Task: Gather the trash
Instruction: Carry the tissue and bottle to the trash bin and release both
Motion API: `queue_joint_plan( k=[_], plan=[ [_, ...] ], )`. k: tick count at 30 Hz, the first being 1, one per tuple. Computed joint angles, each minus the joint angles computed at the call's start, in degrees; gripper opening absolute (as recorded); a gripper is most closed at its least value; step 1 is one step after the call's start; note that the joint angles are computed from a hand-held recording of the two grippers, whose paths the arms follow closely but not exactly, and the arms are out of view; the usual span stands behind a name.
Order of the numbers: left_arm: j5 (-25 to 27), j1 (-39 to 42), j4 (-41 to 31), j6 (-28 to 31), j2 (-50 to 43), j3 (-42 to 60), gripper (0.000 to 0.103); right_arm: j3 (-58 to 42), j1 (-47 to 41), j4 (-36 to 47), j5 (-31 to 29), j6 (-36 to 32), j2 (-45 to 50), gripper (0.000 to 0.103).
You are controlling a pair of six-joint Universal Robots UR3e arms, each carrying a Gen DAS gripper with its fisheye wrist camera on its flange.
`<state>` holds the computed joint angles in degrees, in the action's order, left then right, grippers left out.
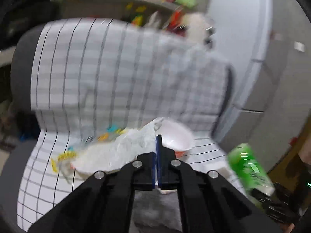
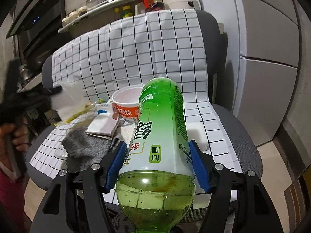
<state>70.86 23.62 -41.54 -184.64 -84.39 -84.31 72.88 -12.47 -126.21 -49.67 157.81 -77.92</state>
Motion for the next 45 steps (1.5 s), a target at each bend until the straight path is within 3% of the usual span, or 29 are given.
queue_joint_plan(
  k=[6, 12, 15, 18, 24, 30, 37, 45],
  plan=[
    [-2.1, -5.0, -3.2, 2.1, 6.1, 0.5, 0.000, 4.0, -5.1, 2.1, 4.9, -1.6, -6.0, 0.065],
    [2.8, -18.6, 3.3, 1.0, 4.7, -3.1, 0.000, 10.2, -13.5, 4.2, 7.3, -4.5, -14.0, 0.065],
    [5.0, -26.8, 7.2, 1.2, 0.2, -2.3, 0.000, 13.3, -19.1, 5.6, 8.1, -6.1, -17.9, 0.065],
    [3.2, -32.1, 8.4, 1.4, -6.1, 1.4, 0.000, 15.3, -25.0, 7.6, 8.4, -8.1, -21.0, 0.065],
    [2.3, -42.4, 4.9, 3.0, -20.9, 15.6, 0.000, 18.4, -35.8, 9.7, 8.4, -11.3, -23.5, 0.065],
    [-0.4, -49.2, -3.7, 4.9, -35.6, 33.9, 0.000, 20.4, -42.5, 9.3, 7.1, -13.3, -21.9, 0.065],
    [-5.0, -53.8, -19.3, 9.7, -52.5, 58.8, 0.000, 21.9, -48.0, 6.5, 4.8, -13.6, -17.9, 0.065],
    [-4.9, -54.0, -33.3, 10.3, -69.1, 80.1, 0.000, 24.3, -47.0, 6.3, -1.3, -15.5, -12.2, 0.065]
  ],
)
